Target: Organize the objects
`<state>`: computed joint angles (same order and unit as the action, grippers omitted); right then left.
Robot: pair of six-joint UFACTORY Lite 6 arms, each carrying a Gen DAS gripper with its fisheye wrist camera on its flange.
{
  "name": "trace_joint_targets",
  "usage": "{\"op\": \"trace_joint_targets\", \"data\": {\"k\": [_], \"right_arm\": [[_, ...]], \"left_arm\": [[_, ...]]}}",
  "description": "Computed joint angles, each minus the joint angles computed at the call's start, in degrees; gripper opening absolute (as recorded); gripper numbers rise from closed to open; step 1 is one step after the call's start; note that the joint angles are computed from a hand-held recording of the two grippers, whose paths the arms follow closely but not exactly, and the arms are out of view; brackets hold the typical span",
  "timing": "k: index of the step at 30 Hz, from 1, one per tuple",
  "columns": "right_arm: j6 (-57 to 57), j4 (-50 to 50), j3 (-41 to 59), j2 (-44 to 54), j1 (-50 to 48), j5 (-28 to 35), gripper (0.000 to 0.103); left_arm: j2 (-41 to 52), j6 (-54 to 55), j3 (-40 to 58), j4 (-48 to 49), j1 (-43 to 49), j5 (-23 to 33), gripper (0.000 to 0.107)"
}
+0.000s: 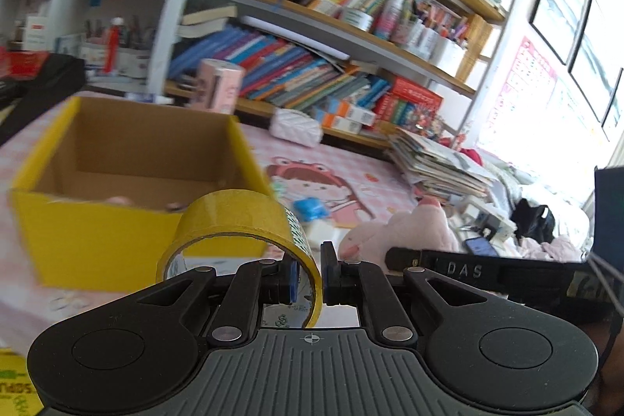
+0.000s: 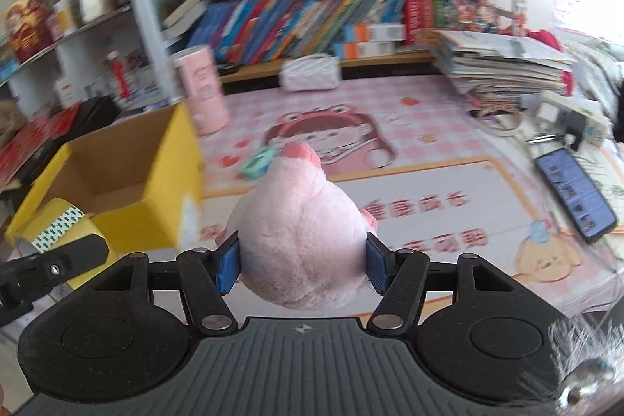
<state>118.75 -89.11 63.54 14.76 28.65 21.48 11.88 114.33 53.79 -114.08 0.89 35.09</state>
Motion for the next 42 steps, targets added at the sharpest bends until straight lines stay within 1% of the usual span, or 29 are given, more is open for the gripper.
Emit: {"op": "trace_joint_targets", "data": {"k": [5, 9, 18, 29, 36, 42], "right_arm": [[-1.4, 2.9, 3.8, 3.0, 8.8, 3.7, 0.06], [-2.8, 6.8, 5.4, 5.5, 14.3, 5.4, 0.06], [-0.7, 9.1, 8.0, 9.3, 20.7, 6.2, 0.06], [-1.1, 12.6, 9.3, 10.2, 24.2, 8.2, 0.06], [-3.8, 15.0, 12.1, 11.3, 25.2, 10.4, 0.06], [-6.7, 15.5, 15.0, 12.5, 25.5, 11.4, 0.06]], "left_arm": [[-4.1, -2.0, -5.3, 5.0, 8.7, 2.7, 0.009], [-6.4, -3.0, -8.4, 8.2, 14.4, 4.5, 0.009], [-11.3, -3.7, -13.5, 15.3, 22.9, 7.9, 0.009], [-11.9, -3.2, -13.9, 18.3, 28.0, 12.2, 0.009], [-11.1, -2.7, -12.7, 18.7, 29.9, 14.6, 0.009], [-10.3, -2.7, -11.2, 17.6, 30.3, 15.4, 0.009]]}}
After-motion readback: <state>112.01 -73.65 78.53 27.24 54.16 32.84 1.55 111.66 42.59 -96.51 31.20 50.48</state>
